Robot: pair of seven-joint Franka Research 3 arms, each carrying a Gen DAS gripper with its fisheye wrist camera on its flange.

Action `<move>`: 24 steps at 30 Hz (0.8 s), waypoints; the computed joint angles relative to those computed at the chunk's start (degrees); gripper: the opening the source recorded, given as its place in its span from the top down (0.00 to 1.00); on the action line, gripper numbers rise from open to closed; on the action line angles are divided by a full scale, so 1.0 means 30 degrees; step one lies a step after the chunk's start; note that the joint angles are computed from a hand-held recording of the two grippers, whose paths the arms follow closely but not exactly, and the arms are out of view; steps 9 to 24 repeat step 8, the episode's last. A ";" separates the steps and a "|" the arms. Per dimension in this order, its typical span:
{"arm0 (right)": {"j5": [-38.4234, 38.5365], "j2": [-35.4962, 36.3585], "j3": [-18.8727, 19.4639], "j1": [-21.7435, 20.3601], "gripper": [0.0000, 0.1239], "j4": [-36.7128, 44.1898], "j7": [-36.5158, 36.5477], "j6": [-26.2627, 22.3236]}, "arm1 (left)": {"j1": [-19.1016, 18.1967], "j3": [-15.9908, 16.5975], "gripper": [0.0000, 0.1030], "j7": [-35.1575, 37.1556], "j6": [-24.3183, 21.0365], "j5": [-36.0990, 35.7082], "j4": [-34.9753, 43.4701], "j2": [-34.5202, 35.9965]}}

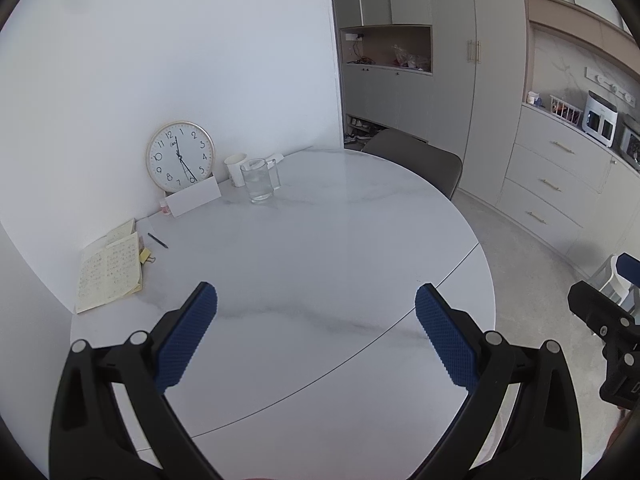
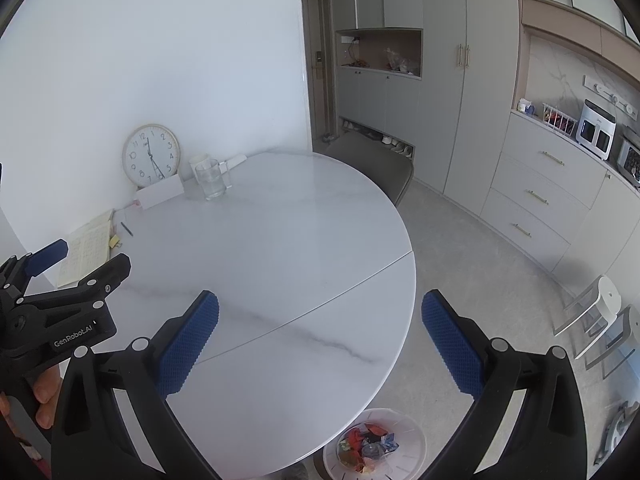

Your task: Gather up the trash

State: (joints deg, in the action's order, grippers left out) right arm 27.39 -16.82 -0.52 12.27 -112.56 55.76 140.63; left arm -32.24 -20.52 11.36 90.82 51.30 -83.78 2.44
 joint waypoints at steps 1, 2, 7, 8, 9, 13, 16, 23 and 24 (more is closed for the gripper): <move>-0.0010 0.0024 0.0013 0.0008 0.19 -0.0002 0.0010 0.0024 | -0.0008 -0.0003 0.08 -0.0011 -0.0047 -0.0038 0.0057 0.0033; -0.0039 -0.0003 0.0028 0.0010 0.19 -0.0033 0.0029 0.0027 | -0.0030 -0.0011 0.08 -0.0012 -0.0121 -0.0036 0.0118 0.0081; -0.0053 0.0003 0.0016 0.0021 0.19 -0.0046 0.0048 0.0059 | -0.0166 0.0017 0.08 0.0133 -0.0168 0.0019 0.0275 0.0219; -0.0055 0.0003 0.0014 0.0023 0.19 -0.0046 0.0048 0.0059 | -0.0180 0.0023 0.08 0.0103 -0.0143 -0.0015 0.0248 0.0195; -0.0055 0.0003 0.0014 0.0023 0.19 -0.0046 0.0048 0.0059 | -0.0180 0.0023 0.08 0.0103 -0.0143 -0.0015 0.0248 0.0195; -0.0055 0.0003 0.0014 0.0023 0.19 -0.0046 0.0048 0.0059 | -0.0180 0.0023 0.08 0.0103 -0.0143 -0.0015 0.0248 0.0195; -0.0055 0.0003 0.0014 0.0023 0.19 -0.0046 0.0048 0.0059 | -0.0180 0.0023 0.08 0.0103 -0.0143 -0.0015 0.0248 0.0195; -0.0055 0.0003 0.0014 0.0023 0.19 -0.0046 0.0048 0.0059 | -0.0180 0.0023 0.08 0.0103 -0.0143 -0.0015 0.0248 0.0195; -0.0055 0.0003 0.0014 0.0023 0.19 -0.0046 0.0048 0.0059 | -0.0180 0.0023 0.08 0.0103 -0.0143 -0.0015 0.0248 0.0195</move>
